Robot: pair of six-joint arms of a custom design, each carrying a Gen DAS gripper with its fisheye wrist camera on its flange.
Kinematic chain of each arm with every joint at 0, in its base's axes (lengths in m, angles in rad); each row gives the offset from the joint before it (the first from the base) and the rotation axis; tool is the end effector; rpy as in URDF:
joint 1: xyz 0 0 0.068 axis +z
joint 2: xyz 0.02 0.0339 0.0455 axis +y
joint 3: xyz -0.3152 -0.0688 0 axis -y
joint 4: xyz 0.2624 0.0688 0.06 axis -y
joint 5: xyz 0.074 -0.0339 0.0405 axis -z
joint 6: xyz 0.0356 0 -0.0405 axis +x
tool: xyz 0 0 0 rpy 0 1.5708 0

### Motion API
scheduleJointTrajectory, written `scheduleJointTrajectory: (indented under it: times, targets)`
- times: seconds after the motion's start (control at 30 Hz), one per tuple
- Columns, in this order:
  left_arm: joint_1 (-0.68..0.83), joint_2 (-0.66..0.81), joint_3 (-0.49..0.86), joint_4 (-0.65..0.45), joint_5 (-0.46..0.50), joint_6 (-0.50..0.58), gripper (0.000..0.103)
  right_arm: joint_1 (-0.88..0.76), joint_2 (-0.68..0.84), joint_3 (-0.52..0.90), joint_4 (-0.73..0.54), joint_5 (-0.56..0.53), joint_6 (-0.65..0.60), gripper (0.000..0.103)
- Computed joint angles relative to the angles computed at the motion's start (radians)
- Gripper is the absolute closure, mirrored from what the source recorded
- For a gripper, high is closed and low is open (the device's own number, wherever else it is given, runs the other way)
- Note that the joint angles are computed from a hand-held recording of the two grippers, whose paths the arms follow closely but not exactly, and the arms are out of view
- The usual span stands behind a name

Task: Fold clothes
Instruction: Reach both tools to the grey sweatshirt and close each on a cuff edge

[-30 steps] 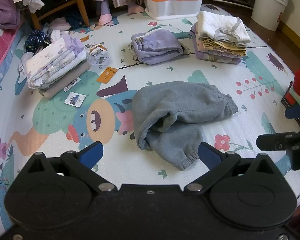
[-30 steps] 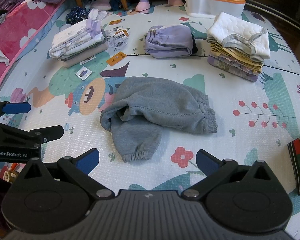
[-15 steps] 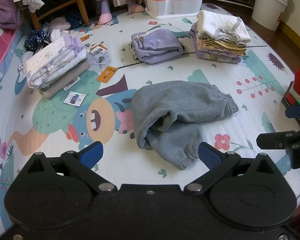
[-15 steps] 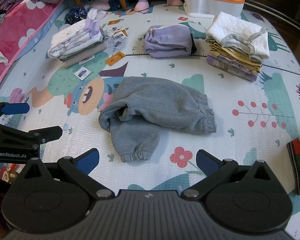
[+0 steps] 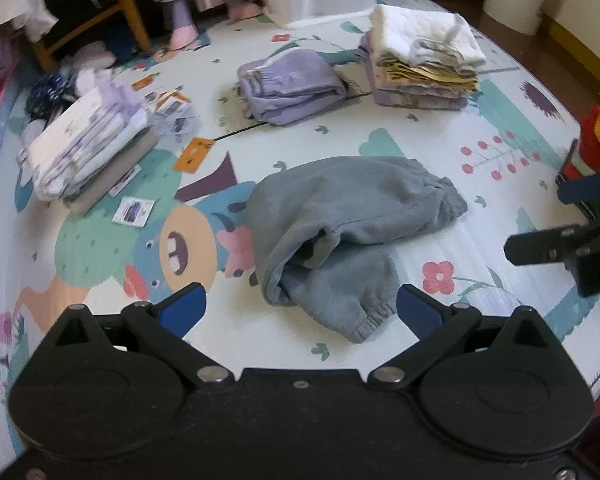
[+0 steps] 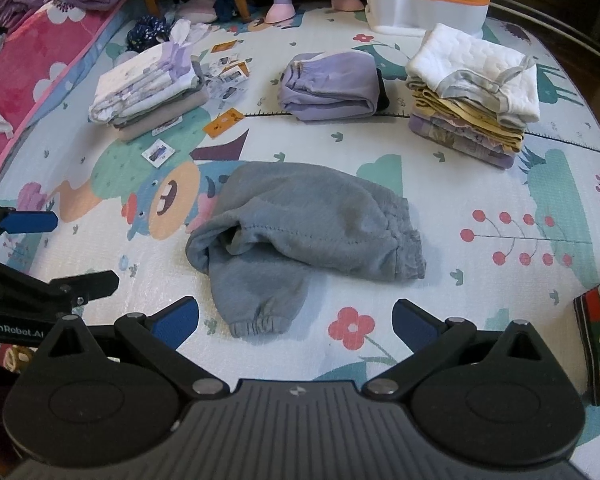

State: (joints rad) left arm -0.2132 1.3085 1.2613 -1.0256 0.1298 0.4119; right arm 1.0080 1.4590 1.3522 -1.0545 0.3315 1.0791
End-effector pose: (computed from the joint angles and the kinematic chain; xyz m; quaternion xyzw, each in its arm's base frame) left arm 0.2487 -0.0585 0.3694 0.3126 0.9154 -0.0382 0.2509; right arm 0.1672 0.2433 0.3597 0.0678 0.9639 0.0920 0.2405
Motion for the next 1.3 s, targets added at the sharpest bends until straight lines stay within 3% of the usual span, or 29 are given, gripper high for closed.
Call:
scheduleJointTrajectory:
  times: [0.23, 0.6, 0.87, 1.17, 1.3]
  targets:
    - [-0.057, 0.068, 0.04, 0.0, -0.036, 0.037, 0.0, -0.055, -0.032, -0.028, 0.066, -0.053, -0.049, 0.001]
    - [-0.109, 0.161, 0.074, 0.048, -0.133, 0.279, 0.0, -0.179, 0.008, -0.101, 0.172, -0.121, -0.185, 0.001]
    - [-0.13, 0.269, 0.096, 0.087, -0.121, 0.238, 0.0, -0.247, 0.051, -0.171, 0.254, -0.183, -0.258, 0.001]
    - [-0.125, 0.354, 0.07, 0.164, -0.14, 0.265, 0.0, -0.345, 0.062, -0.275, 0.332, -0.235, -0.316, 0.001]
    - [-0.096, 0.418, 0.106, 0.176, -0.118, 0.273, 0.0, -0.397, 0.055, -0.314, 0.37, -0.266, -0.362, 0.007]
